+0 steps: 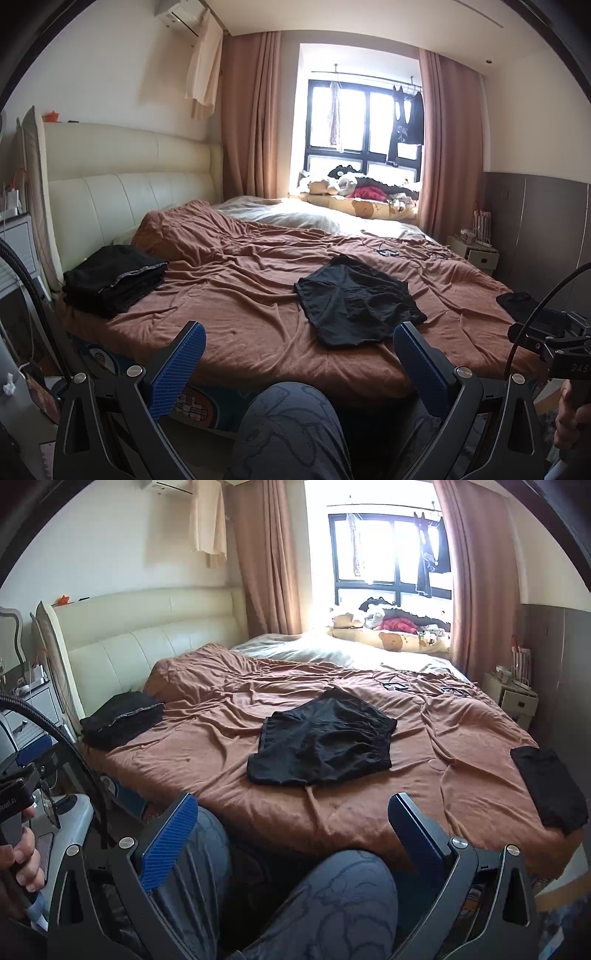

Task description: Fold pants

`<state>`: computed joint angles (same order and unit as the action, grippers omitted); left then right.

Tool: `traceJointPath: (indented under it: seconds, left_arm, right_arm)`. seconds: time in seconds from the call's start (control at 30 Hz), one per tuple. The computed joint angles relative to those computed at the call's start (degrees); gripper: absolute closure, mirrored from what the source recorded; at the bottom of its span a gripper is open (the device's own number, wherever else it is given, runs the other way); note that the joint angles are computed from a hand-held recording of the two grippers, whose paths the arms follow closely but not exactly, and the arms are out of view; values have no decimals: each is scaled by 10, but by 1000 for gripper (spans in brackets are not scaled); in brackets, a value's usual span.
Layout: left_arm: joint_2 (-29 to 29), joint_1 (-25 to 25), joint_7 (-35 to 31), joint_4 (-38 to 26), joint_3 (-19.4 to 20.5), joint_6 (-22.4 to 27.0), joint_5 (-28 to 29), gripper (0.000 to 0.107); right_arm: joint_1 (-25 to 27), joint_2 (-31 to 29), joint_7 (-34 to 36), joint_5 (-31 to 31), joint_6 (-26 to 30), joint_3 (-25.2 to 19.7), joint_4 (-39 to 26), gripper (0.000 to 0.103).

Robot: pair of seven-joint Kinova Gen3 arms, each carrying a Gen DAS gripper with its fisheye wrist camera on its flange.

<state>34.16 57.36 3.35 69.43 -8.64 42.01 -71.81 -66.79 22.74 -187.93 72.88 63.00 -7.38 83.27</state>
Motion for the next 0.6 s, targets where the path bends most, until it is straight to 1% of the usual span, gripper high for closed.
traceJointPath:
  seconds: [0.6]
  left_arm:
    - [-3, 1, -1, 2, 3, -2, -7, 5]
  right_arm:
    - [-1, -4, -15, 7, 5, -5, 10, 0]
